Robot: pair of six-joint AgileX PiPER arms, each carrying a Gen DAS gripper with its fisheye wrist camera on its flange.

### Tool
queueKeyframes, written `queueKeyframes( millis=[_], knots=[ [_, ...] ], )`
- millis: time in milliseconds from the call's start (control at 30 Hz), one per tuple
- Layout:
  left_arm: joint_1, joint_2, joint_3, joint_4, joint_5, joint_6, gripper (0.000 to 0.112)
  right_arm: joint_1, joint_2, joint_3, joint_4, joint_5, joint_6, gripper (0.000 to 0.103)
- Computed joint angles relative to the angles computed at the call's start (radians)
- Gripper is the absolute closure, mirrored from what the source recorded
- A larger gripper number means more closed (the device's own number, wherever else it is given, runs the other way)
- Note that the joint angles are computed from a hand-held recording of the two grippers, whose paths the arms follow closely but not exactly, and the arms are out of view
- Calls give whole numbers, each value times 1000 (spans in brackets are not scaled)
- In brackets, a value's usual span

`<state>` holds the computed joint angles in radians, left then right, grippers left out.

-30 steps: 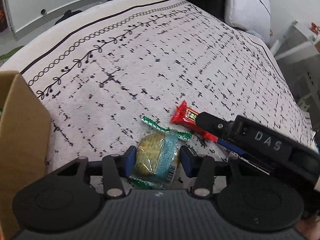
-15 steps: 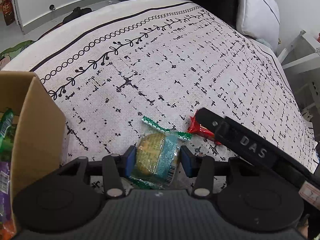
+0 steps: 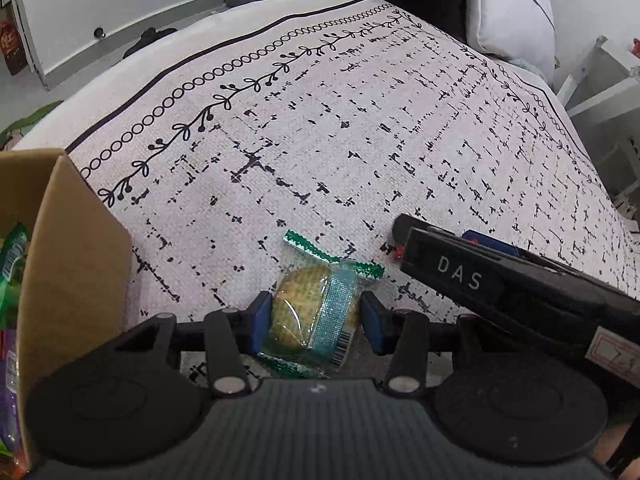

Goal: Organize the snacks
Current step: 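Carry both snacks over the cardboard box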

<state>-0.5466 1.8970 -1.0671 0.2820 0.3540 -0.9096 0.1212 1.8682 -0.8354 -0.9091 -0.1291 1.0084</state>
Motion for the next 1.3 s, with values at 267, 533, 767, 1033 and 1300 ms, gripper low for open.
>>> queueKeyframes(
  millis=[267,533,767,1033,1300],
  knots=[
    [-16,-36,27,109,20,-131,65,-41,-58,39,-312,-30,317,66],
    [-62,-145,75,251,60,-292,65,-90,-173,102,-403,-120,404,67],
    [-109,-249,93,315,121,-352,65,-106,-266,135,-491,-212,482,67],
    [-112,-402,130,332,215,-378,65,-90,-326,150,-522,-295,534,67],
    [-96,-538,160,371,337,-421,65,-45,-366,155,-545,-358,592,67]
  ],
)
